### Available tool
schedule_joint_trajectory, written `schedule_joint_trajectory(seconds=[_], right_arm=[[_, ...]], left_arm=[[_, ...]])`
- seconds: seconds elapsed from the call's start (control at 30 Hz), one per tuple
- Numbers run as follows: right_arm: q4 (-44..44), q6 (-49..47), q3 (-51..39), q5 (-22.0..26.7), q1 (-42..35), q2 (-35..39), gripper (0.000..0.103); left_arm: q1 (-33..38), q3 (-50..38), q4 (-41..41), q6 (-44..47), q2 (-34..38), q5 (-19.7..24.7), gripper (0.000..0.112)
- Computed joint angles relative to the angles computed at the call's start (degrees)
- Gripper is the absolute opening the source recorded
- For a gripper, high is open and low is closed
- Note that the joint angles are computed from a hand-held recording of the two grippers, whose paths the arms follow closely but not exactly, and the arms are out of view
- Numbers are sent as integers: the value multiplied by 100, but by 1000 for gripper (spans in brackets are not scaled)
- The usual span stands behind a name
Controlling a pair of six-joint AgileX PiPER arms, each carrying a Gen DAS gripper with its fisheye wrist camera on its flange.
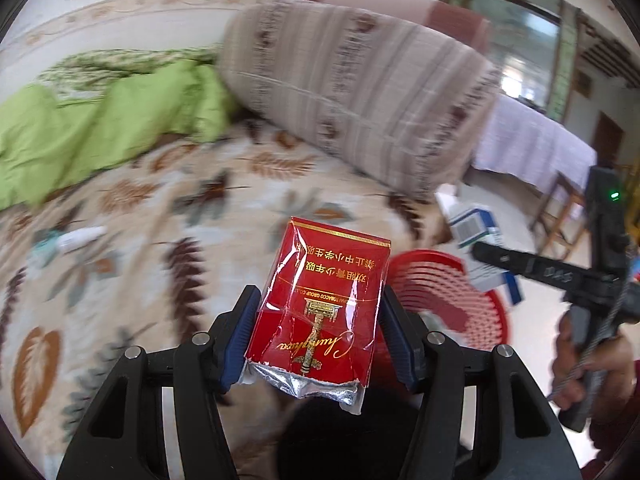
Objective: Collect trash
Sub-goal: 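Carry both boxes to the red basket and open both tools to drop them, then move both open tools back over the spray bottle and tissue pack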
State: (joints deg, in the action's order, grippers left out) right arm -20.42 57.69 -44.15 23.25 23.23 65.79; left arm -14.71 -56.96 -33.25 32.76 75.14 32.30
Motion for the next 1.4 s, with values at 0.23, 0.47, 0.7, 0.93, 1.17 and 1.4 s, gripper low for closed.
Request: schedule_joint_trajectory(seconds=[0.23,0.47,0.7,0.93,1.17,1.4], right_arm=[[584,-473,471,-93,-638,-387,50],[-9,42,578,-11,-692,-551,64],[351,-247,113,-336,-318,-32,64],[1698,-1843,-1211,-396,315,1193,64],[3181,-3458,-3382,199,920,2946,64],[3292,-3408,-7279,1639,1478,5515,64]], left_arm=[[-1352,-863,602,-904,940,24,63],[-1365,-863,666,-1219,1061,38,66],[-360,-606,486,-951,728,42,67],[1253,-394,6,-235,628,65,68],[2917,-602,-232,311,1195,-363,68],[4136,-1271,-268,459,2194,-881,68]])
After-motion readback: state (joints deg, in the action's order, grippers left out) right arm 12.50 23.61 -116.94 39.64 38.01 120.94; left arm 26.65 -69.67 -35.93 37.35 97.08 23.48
